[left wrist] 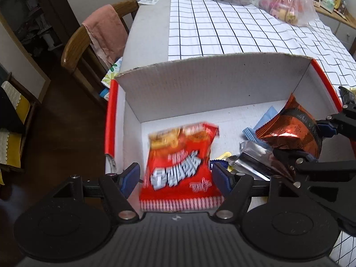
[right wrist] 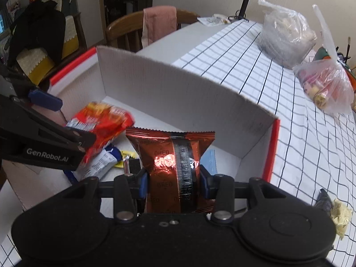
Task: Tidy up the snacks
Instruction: 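Carry the red chip bag in the left gripper while the right carries the brown-red bag into the box, then open both grippers to drop the chip bag and brown-red bag into the box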
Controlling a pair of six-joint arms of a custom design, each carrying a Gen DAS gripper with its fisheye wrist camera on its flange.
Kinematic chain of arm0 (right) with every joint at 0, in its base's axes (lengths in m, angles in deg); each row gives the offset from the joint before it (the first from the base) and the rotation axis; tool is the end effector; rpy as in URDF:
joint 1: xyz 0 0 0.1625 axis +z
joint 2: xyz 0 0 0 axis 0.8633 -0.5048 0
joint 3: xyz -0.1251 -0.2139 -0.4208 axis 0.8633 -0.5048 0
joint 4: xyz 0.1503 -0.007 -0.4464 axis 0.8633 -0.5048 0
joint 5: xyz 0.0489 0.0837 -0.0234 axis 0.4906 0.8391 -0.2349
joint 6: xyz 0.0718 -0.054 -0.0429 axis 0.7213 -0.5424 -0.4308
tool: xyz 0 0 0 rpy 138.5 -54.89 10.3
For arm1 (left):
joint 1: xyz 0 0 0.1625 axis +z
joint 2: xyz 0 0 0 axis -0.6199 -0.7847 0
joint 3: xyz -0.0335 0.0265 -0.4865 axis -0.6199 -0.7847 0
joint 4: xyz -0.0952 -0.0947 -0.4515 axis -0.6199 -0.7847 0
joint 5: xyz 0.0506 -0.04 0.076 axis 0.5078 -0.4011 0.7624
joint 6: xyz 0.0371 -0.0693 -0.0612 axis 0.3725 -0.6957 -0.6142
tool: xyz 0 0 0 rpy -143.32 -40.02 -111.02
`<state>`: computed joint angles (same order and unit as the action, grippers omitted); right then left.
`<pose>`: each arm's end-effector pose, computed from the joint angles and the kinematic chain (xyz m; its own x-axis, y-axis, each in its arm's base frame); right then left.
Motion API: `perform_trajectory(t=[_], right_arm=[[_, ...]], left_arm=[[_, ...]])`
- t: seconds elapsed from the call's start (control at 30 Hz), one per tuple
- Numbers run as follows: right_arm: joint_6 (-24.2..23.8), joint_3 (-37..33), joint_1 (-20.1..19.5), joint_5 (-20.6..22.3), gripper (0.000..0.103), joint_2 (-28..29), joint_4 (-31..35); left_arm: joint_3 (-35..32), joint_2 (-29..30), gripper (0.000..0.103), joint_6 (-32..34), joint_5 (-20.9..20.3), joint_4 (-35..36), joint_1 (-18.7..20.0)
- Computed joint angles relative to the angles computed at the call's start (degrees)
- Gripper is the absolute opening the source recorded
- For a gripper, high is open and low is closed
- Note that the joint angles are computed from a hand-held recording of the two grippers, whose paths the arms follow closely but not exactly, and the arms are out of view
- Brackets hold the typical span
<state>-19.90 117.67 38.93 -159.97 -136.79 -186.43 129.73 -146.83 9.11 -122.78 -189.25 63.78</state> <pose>0.1103 -0.2974 0.2013 -0.6197 -0.1011 0.7783 -0.4885 0.8258 -0.2817 -0.3124 -0.3657 0.0556 -0.5160 0.4974 -0.6974 0.6583 0.7512 0.0488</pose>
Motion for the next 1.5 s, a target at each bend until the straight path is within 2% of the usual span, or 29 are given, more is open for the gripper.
perform_trajectory(t=[0.33, 0.6, 0.67, 0.77, 1.1, 1.2, 1.33, 1.5], right_arm=[[-0.2, 0.2, -0.5, -0.8, 0.050, 1.8, -3.4], [1.4, 1.6, 0.8, 0.4, 0.052, -1.0, -3.7], [2.4, 1.9, 1.2, 0.9, 0.053, -2.6, -2.6], [3.8, 2.7, 2.2, 1.9, 0.064, -5.0, -1.8], [8.0, 4.4, 5.6, 4.9, 0.068, -16.0, 5.2], [8.9, 5.0, 6.9, 5.4, 0.078, -18.8, 6.6], [9.6, 5.8, 8.2, 6.2, 0.080, -23.2, 9.0], [10.4, 6.8, 9.6, 6.5, 0.087, -29.2, 11.8]], left_arm=[[0.3, 0.3, 0.071, 0.0, -0.9, -1.1, 0.4], [1.4, -1.3, 0.071, -1.1, -1.3, -2.3, -0.4], [1.8, -2.0, 0.071, -1.6, -1.3, -2.6, -0.9], [2.8, -3.5, 0.071, -1.6, -1.4, -3.7, -1.7], [5.1, -7.6, 0.071, -2.9, -0.5, -6.9, -6.0], [5.6, -8.6, 0.071, -3.3, -0.7, -7.5, -7.4], [6.5, -9.8, 0.071, -3.6, -0.6, -8.6, -9.4], [7.6, -11.1, 0.073, -3.8, -0.4, -10.5, -11.9]])
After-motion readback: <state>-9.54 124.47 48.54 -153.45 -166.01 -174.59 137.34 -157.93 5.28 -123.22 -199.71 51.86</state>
